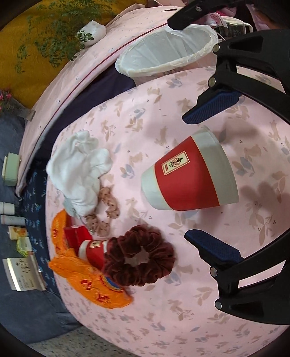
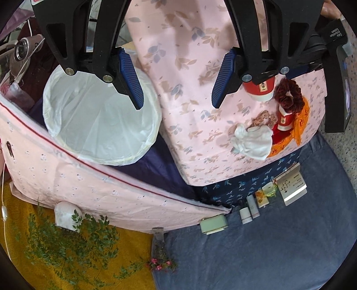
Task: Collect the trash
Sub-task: 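Grasp the red-and-white paper cup with the left tool, then grasp the dark red scrunchie with the right tool while the left tool holds the cup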
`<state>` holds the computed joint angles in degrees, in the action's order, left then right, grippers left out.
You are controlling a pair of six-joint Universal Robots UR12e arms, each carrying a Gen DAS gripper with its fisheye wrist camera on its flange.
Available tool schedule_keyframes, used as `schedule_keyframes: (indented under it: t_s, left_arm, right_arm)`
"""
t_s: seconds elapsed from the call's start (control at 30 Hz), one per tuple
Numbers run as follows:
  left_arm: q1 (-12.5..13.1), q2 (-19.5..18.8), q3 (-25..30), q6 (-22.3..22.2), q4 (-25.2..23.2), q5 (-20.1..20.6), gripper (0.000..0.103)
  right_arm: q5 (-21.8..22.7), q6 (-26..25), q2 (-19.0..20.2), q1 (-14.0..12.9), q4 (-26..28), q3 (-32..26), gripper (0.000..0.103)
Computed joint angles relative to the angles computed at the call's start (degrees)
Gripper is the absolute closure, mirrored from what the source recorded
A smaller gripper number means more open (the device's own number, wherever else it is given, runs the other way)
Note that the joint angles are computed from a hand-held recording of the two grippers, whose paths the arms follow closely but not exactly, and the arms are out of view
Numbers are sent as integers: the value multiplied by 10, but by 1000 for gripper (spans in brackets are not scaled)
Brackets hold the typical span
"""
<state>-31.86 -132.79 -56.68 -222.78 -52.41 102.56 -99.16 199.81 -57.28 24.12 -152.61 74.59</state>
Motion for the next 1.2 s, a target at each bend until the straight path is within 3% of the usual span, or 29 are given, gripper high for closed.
schedule_keyframes:
  t_s: [0.3,0.4,0.57,0.9,1.2]
  left_arm:
    - [6,-21,20,-7,-20,-34,13]
    - [4,-22,20,6,-16,-25,23]
    - [7,-13,8,22,5,-39,30]
    - [8,37,-54,39,70,6,31]
    - [26,93,-127,9,109,64,31]
  right_arm:
    - [9,1,10,4,18,-10,42]
    - [11,3,13,5,23,-12,42]
    - [14,1,17,6,32,-19,42]
    - [19,-9,31,15,37,-48,42]
    - [50,-30,58,32,57,-96,42]
